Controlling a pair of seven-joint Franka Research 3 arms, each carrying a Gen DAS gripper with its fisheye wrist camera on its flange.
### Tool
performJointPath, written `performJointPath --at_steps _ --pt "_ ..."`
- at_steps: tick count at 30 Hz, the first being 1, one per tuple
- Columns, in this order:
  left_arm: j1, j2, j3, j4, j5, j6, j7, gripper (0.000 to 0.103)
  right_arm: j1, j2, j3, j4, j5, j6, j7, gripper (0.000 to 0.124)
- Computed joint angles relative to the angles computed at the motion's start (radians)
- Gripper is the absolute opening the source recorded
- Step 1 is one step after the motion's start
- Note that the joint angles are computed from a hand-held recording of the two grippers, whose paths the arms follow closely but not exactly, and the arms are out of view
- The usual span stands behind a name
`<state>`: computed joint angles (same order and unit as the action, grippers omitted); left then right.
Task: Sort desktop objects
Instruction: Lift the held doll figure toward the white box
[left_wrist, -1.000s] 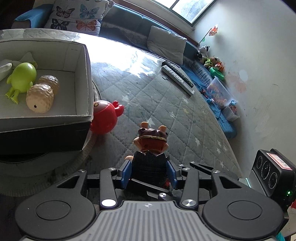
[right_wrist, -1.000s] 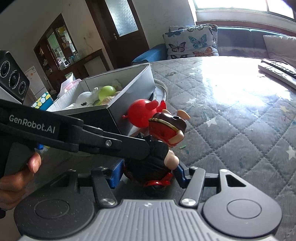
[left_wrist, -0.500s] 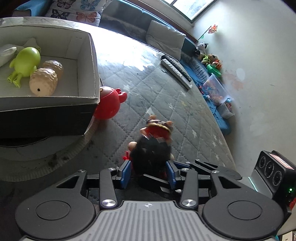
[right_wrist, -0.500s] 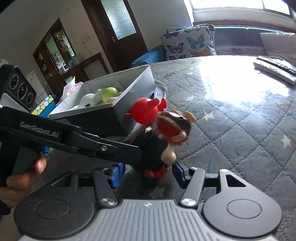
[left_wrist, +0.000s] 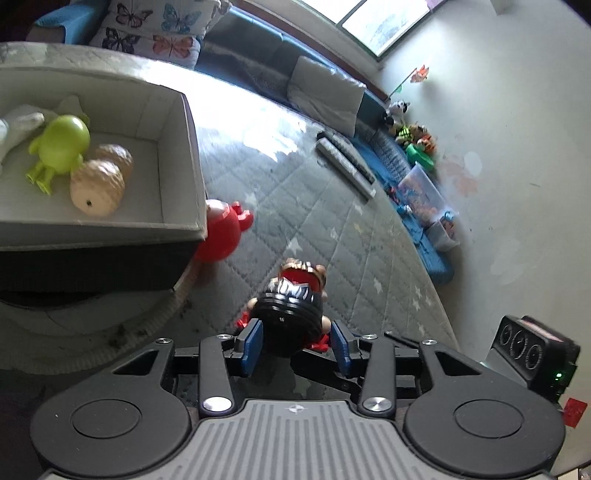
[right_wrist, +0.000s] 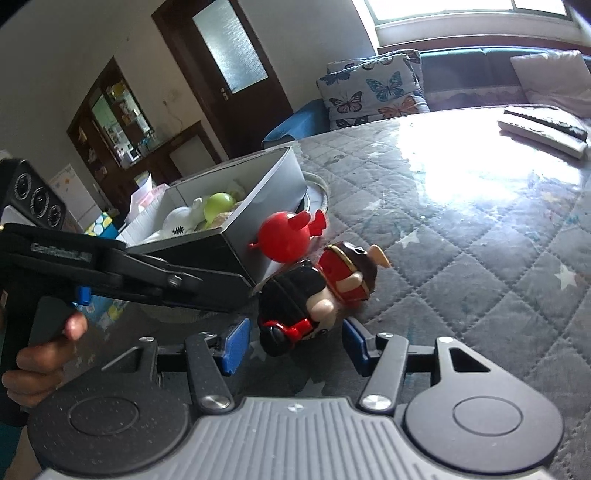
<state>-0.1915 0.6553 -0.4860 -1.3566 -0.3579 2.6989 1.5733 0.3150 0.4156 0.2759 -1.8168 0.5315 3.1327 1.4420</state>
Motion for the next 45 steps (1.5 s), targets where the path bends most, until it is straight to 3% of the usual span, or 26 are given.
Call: performJointPath --at_steps 5,10,13,18,24,32,45 --pt "-0.024 0.026 0.03 0.045 0.033 0.023 -0.042 0.043 -0.04 0.016 0.05 0.019 0.044 0.009 -0.02 0.057" --pt "-0.068 0.102 0.073 0.169 0.099 -0.049 -0.123 0.043 0.014 0.035 -0.015 0.053 0.015 -0.022 0.025 0.058" --pt "-0.069 0.13 0.068 0.2 0.105 -0.067 -0.141 0.043 0.025 0.036 -0.031 0.057 -0.003 -0.039 0.035 0.057" --pt "-0.03 0.152 0.003 0.202 0.036 -0.089 -0.109 0.043 0.065 0.023 -0.081 0.041 -0.046 -0.05 0.073 0.05" --pt "-0.045 0.142 0.012 0.2 0.026 -0.112 -0.091 0.043 0.05 -0.005 -0.068 0.0 -0.05 -0.035 0.076 0.05" --pt "-0.038 0.137 0.014 0.185 -0.001 -0.096 -0.086 0.043 -0.058 0.006 0.053 0.011 0.055 -0.012 -0.013 0.051" --pt "-0.024 0.14 -0.01 0.17 -0.024 -0.072 -0.023 0.043 0.029 0.015 -0.047 0.04 0.014 -0.054 0.031 0.051"
